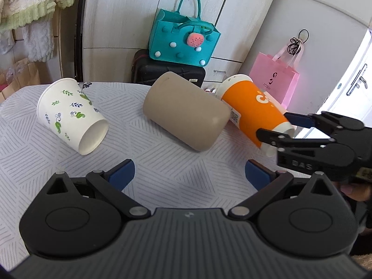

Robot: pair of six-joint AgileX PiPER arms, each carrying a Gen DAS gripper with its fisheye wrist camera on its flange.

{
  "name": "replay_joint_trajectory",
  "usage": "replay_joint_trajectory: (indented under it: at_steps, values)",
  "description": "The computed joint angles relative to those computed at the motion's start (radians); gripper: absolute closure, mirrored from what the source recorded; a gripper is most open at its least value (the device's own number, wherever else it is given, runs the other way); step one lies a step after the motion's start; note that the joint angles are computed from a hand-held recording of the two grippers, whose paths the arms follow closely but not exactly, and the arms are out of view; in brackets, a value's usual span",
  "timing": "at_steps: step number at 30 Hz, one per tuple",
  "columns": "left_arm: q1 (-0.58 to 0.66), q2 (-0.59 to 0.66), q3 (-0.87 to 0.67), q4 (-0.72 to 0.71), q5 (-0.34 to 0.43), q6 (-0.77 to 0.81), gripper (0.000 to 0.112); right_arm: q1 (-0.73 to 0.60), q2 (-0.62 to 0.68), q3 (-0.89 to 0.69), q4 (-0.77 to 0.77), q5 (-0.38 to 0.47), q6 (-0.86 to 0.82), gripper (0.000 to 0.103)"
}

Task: Flip cup upright
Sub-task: 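Close the right gripper around the orange cup's body, then lift and rotate the orange cup with the right gripper, rim upward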

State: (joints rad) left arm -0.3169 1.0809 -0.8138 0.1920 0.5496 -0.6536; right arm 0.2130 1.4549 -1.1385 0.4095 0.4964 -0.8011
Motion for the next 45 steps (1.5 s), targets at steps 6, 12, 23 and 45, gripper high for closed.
replay_joint_trajectory:
  at_steps: [6, 12, 23, 45]
  values:
    - [-0.054, -0.033, 0.018, 0.078, 0.023, -0.106, 0.009, -0.02, -0.104, 0.075, 0.077, 0.022, -0.074, 0.036]
    - [-0.088, -0.053, 0.032, 0.113, 0.036, -0.153, 0.009, -0.068, -0.199, 0.184, 0.2, 0.018, -0.165, 0.036]
    - [-0.145, -0.118, 0.05, 0.158, 0.084, -0.207, 0.009, -0.167, -0.427, 0.372, 0.399, 0.066, -0.286, 0.038]
    - [-0.239, -0.375, 0.11, 0.184, 0.214, -0.281, 0.009, -0.078, -0.472, 0.492, 0.528, 0.238, -0.21, 0.038]
